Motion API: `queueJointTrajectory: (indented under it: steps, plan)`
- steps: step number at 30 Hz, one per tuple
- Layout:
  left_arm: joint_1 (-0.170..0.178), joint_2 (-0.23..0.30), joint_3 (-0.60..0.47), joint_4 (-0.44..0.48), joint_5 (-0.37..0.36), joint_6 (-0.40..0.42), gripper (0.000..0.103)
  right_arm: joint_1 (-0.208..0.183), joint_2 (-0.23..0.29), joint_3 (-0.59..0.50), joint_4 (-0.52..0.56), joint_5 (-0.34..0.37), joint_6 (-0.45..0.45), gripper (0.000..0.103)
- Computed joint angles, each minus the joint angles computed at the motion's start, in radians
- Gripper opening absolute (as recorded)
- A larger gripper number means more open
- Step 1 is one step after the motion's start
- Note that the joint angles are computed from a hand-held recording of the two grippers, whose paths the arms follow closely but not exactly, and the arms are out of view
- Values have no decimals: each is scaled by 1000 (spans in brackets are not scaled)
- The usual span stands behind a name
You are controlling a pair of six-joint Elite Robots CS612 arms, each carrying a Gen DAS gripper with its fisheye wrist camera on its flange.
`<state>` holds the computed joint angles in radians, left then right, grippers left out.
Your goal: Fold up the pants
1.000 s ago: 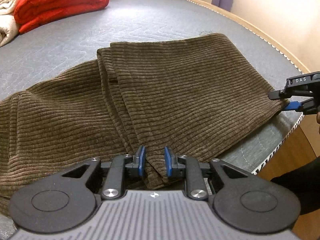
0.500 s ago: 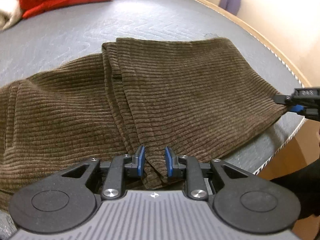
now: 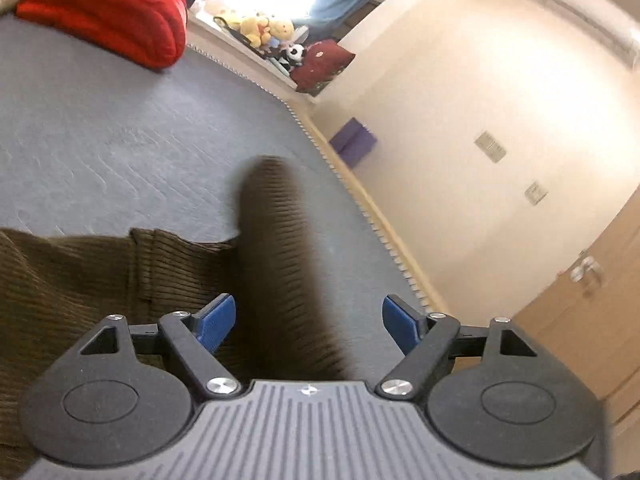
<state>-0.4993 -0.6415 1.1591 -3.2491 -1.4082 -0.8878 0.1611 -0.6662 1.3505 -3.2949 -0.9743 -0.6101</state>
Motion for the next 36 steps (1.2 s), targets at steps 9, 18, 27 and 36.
queueJointTrajectory:
  steps: [9, 18, 27, 36]
  plan:
    - [18, 4, -22, 257, -1, -134, 16, 22, -8, 39, 121, 68, -297, 16]
    - [32, -9, 5, 255, 36, -228, 4, 22, -19, 38, 139, 62, -204, 17]
    - [28, 4, 33, 100, 82, -401, 35, 16, -18, 55, 103, 73, -225, 16]
    - [16, -16, 26, 235, 146, -350, 75, 13, -12, 53, 69, 75, -188, 16]
